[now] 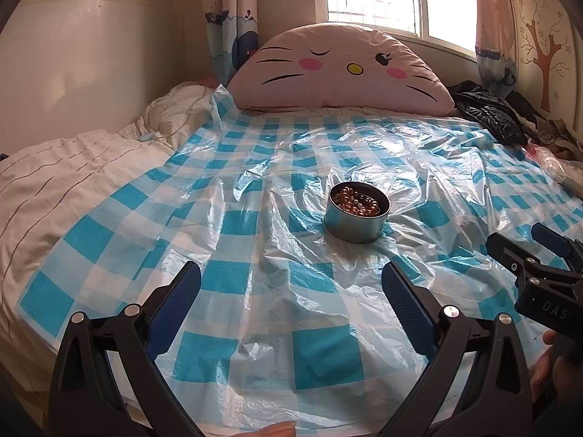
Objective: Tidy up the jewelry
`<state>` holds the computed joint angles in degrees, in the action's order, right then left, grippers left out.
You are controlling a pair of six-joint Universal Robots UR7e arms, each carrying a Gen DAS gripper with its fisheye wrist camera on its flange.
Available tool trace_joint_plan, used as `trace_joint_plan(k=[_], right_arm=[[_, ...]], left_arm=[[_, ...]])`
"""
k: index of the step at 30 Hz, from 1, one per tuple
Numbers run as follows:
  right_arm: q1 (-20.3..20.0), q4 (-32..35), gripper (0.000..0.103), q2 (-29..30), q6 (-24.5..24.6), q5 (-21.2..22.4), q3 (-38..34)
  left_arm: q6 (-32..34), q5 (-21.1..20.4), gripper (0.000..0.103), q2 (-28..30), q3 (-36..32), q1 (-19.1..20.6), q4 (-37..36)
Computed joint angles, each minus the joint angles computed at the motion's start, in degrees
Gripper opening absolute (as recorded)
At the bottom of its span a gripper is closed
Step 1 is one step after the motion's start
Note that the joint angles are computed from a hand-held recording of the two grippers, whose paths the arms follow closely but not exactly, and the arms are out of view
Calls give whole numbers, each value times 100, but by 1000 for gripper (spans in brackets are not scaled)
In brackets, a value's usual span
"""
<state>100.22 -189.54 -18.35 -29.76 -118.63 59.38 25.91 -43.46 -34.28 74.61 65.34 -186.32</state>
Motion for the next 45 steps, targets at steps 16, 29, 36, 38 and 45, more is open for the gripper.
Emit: trace_joint_plan(k=[16,29,36,38,45], right_arm=[[-11,26,96,-4,29,7,-6],[9,22,96,-6,52,-25,0],[9,41,96,-11,60,-33,0],[10,49,96,-8,63,-37,-6],[9,46,96,-7,68,-35,-5]], left_arm=[[-625,105,96,-171,-76,62,1098],[-142,328,96,-59,2,-34,451],[-114,343,96,-55,2,-38,420],[-115,348,96,-58,-8,-37,418],[-104,343,96,-60,-4,-39,416]])
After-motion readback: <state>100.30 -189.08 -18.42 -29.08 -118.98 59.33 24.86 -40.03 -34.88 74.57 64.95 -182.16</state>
